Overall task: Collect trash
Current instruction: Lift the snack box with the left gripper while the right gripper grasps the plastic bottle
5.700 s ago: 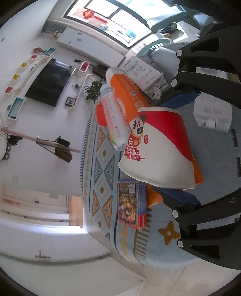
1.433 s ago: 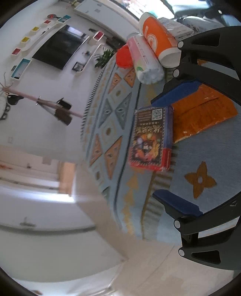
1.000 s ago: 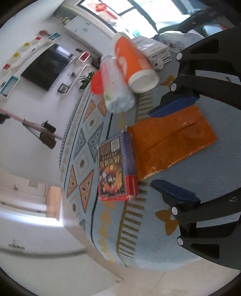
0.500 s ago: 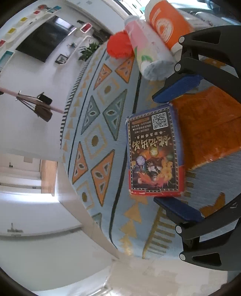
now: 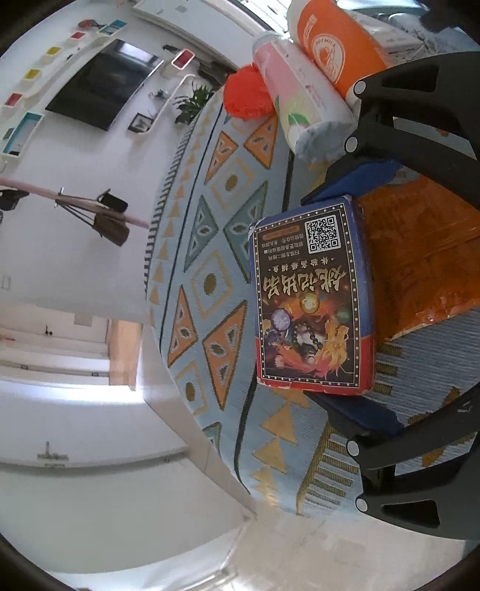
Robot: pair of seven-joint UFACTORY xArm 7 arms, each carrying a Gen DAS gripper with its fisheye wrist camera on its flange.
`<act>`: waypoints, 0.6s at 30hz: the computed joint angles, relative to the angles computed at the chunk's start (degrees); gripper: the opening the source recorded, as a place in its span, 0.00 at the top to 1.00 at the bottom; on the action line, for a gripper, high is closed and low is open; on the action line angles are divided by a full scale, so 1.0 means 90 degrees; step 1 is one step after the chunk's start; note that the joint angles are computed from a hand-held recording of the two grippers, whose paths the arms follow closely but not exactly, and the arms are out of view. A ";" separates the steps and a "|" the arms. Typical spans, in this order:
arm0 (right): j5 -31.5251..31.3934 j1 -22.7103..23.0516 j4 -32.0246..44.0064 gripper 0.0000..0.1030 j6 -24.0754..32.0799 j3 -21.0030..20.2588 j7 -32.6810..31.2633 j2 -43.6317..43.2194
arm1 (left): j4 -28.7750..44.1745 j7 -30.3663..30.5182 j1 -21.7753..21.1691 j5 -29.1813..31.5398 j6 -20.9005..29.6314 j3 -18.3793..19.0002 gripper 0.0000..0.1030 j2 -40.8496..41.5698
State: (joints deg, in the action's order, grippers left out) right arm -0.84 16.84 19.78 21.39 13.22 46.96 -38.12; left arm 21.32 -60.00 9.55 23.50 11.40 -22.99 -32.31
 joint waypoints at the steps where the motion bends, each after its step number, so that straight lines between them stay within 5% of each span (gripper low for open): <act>1: 0.0025 -0.0043 0.0077 0.20 0.0023 0.0026 0.0081 0.0139 | 0.0050 -0.0044 0.0010 0.0017 -0.0010 -0.0075 0.14 0.0014; 5: 0.0361 0.0214 0.0162 0.23 -0.0043 -0.0370 -0.0113 0.0595 | -0.0024 -0.0054 0.0053 0.0095 -0.0205 -0.0151 0.14 -0.0099; 13: 0.0974 0.0679 -0.0406 0.54 -0.0001 -0.1250 -0.1611 -0.0085 | -0.0234 0.0055 0.0037 -0.0077 -0.0392 -0.0338 0.14 -0.0582; 18: 0.1282 0.0610 -0.0766 0.55 -0.0105 -0.1555 -0.2431 -0.0606 | -0.0355 0.0275 -0.0504 -0.0351 -0.0206 -0.0247 0.14 -0.1222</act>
